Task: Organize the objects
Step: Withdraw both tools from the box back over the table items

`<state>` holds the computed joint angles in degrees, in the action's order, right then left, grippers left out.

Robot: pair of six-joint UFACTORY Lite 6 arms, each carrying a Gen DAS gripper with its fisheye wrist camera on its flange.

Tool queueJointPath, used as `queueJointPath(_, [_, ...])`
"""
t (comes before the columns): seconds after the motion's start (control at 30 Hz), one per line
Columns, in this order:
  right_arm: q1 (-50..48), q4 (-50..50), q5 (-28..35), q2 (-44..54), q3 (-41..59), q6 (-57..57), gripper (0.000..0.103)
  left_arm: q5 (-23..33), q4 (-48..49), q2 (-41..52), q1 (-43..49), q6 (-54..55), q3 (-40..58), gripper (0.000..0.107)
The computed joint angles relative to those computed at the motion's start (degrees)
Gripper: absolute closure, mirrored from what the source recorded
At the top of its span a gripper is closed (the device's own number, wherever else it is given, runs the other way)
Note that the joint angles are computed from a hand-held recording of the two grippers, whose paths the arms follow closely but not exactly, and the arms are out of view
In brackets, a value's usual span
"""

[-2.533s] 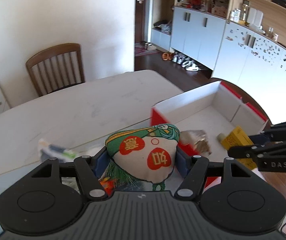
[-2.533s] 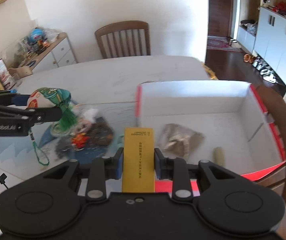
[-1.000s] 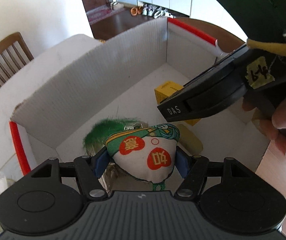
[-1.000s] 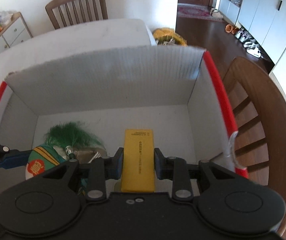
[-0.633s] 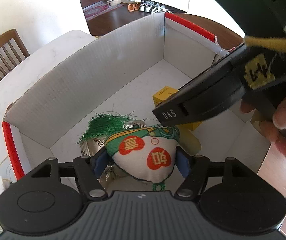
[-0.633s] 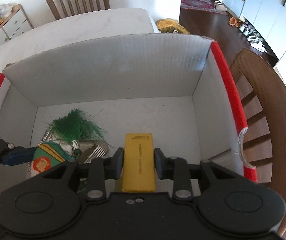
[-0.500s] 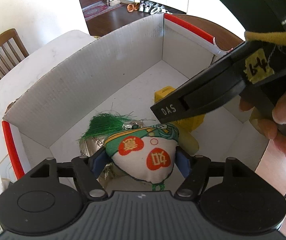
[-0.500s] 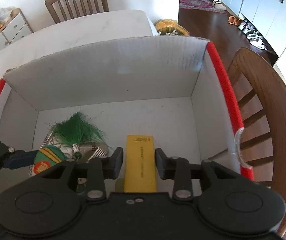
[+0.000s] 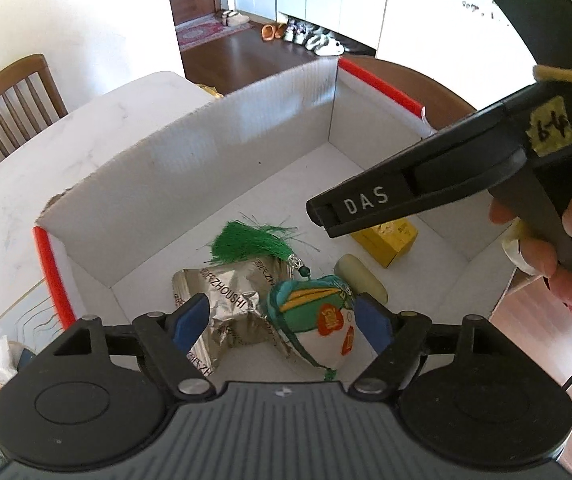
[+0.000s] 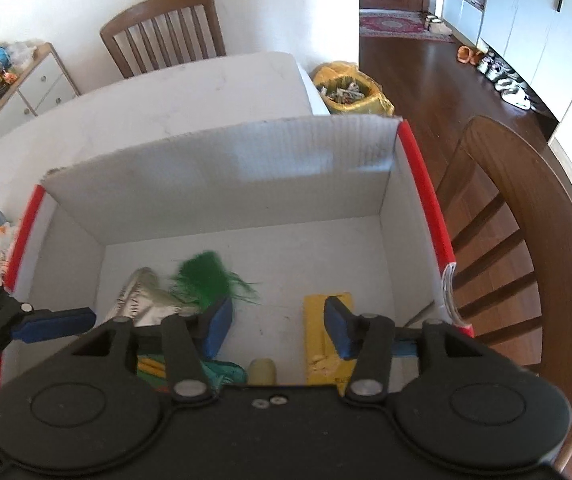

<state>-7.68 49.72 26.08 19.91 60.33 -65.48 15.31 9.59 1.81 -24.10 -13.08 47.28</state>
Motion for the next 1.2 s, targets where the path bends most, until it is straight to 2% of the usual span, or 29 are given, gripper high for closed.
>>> queueJointPath(0.2, [-0.9, 1.4, 2.7, -5.6, -2.8, -1.5, 0.049, -0.1, -9.1, -6.9, 2.2, 8.7, -3.8, 0.027])
queueJointPath(0.27, [-1.3, 1.8, 3.8, -7.5, -3.6, -2.2, 0.046, 0.3, -9.2, -7.7, 1.6, 8.0, -3.1, 0.027])
queueJointPath(0.37, [-2.1, 2.8, 5.6, -9.9, -4.5, -3.3, 0.041, 1.0, -15.0, -13.1, 3.6, 14.3, -6.1, 0.027])
queueJointPath(0.53, [-2.9, 3.3, 8.2, -15.2, -7.6, -4.3, 0.040, 4.6, -25.5, -21.9, 8.8, 26.5, -9.2, 0.027])
queueJointPath(0.63, [-1.8, 3.3, 8.0, -18.7, -9.5, -3.1, 0.032, 5.5, -30.5, -24.5, 12.0, 32.9, -10.3, 0.024])
queueJointPath(0.93, [0.8, 2.5, 7.1, -28.2, -15.5, 1.8, 0.020, 12.4, -43.3, -33.7, 26.3, 54.1, -13.6, 0.023])
queueJointPath(1.1, [4.0, 2.0, 5.5, -33.6, -19.3, 5.8, 0.017, 19.0, -50.6, -38.0, 38.1, 66.8, -14.9, 0.023])
queueJointPath(1.2, [6.4, 1.7, 4.4, -37.8, -22.1, 8.5, 0.013, 23.4, -55.2, -38.5, 46.1, 75.2, -15.0, 0.017])
